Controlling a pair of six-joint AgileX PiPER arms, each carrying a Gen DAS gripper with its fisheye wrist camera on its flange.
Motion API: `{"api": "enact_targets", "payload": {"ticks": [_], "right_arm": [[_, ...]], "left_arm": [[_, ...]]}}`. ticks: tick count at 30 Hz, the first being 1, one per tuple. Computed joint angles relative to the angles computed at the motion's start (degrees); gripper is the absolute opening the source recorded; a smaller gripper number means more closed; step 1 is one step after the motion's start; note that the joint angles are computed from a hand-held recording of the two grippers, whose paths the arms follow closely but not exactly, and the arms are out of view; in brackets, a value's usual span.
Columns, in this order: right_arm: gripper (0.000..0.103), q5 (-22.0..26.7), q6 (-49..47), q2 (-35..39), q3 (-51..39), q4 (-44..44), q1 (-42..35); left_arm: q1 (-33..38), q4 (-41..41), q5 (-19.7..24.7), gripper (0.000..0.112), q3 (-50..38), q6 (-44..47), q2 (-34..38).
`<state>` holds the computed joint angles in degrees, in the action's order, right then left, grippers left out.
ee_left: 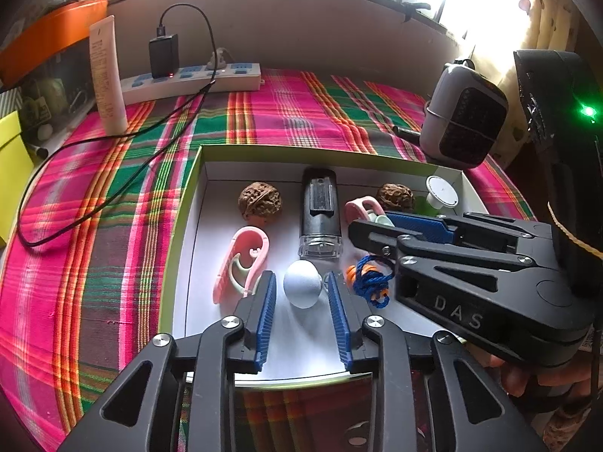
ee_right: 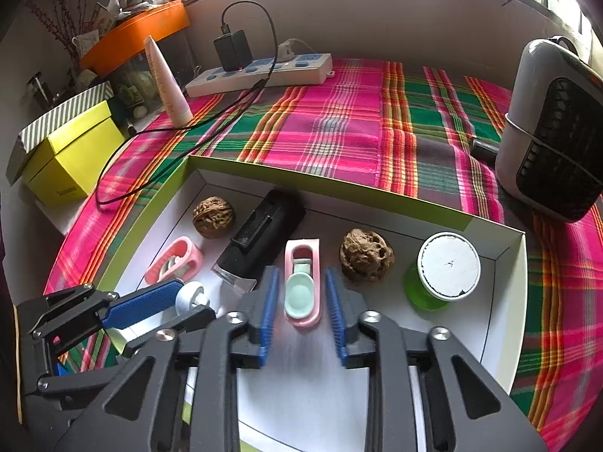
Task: Organize objects
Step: 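Open both grippers to drop the knob and pink holder into the tray, then withdraw both open grippers toward the black disc and clear cup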
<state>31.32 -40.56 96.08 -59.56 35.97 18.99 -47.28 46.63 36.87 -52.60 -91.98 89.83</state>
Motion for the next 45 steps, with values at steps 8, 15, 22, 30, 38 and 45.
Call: {"api": "enact_targets", "payload": {"ticks": [8, 15, 22, 30, 38, 45], "right_arm": [[0.031, -0.8, -0.1, -1.9, 1.4, 0.5, -0.1], [0.032, -0.7, -1.5, -4.1, 3.3, 2.5, -0.8], [0.032, -0.9, -2.8, -7.4, 6.1, 4.4, -1.6], [0.033, -1.2, -3.5, -12.8, 9.9, 5.8, -2.4], [0.034, -1.3, -5.0, -17.9, 14.6, 7.7, -3.4], [0.034, -1.8, -6.6, -23.9, 19.1, 8.3, -4.0]], "left_arm": [[-1.4, 0.6, 1.7, 0.036, -0.3, -0.7, -0.5], [-3.5, 1.7, 4.3, 0.038, -0.2, -2.7, -1.8], [-6.3, 2.5, 7.2, 0.040, -0.4, -4.3, -2.9], [-10.1, 3.5, 10.4, 0.041, -0.2, -6.8, -4.4], [-14.9, 4.4, 15.2, 0.042, 0.5, -10.7, -5.8], [-19.3, 5.2, 19.1, 0.043, 1.3, -14.5, -6.3]]}}
